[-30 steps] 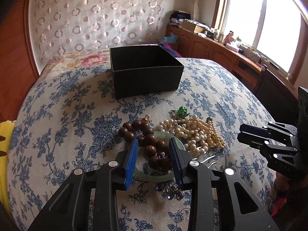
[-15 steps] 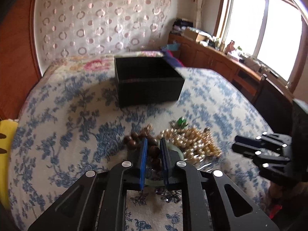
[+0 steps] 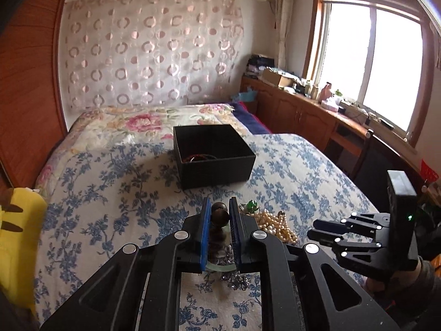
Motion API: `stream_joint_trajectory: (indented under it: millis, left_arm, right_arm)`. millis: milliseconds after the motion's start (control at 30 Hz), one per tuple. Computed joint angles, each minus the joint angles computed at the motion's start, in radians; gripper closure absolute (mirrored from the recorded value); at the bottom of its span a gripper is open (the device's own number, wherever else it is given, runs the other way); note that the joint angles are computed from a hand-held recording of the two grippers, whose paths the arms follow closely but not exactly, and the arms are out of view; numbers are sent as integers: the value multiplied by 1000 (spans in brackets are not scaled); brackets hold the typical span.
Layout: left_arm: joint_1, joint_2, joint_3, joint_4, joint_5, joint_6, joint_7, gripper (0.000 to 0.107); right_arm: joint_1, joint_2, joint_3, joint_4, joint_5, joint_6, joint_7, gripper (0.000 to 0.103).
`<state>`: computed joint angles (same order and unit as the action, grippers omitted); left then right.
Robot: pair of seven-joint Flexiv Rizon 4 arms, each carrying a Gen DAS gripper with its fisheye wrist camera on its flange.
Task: Organize jewelry
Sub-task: 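Grasp the pearl necklace with the right tool while the left tool lifts the bead bracelet, then carry the pearl necklace into the black box and open the right tool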
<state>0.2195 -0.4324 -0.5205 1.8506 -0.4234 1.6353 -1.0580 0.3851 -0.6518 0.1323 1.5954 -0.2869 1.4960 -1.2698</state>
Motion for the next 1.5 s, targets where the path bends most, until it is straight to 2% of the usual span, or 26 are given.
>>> stream_joint_trajectory:
  millis: [67,333,500,567,667,800,933,1000,1500]
  left_arm:
    - [25,5,-28,12,-2,15,5,94]
    - [105,15,-109,46,38,49,-25,94]
    - [155,17,-152,64,81,62,-60,94]
    - [160,17,-149,63,96,56,-74,94]
    - [160,14,-144,60,106,48,-86,94]
    - [165,12,-150,60,114,44,-91,94]
    - [162,12,-146,59,115,42,-92,94]
    - [162,10,-146,58,115,41,-91,94]
    - [137,-1,-121,55,101,30,-79,94]
  right_arm:
    - [-20,-3,32,-12,8,-13,-18,80]
    - [-16,-22,55,-70,10,-81,-77,80]
    - [-27,-45,98,-119,34,-174,-146,80]
    - [-16,-45,91,-127,42,-189,-162,80]
    - [35,-41,21,-128,9,-204,-148,79]
    - [65,-41,-24,-130,-28,-223,-135,80]
    - [49,-45,-10,-135,-25,-223,-148,80]
    - [54,-47,-23,-135,-31,-219,-137,88]
    - [1,-38,22,-153,12,-126,-151,92]
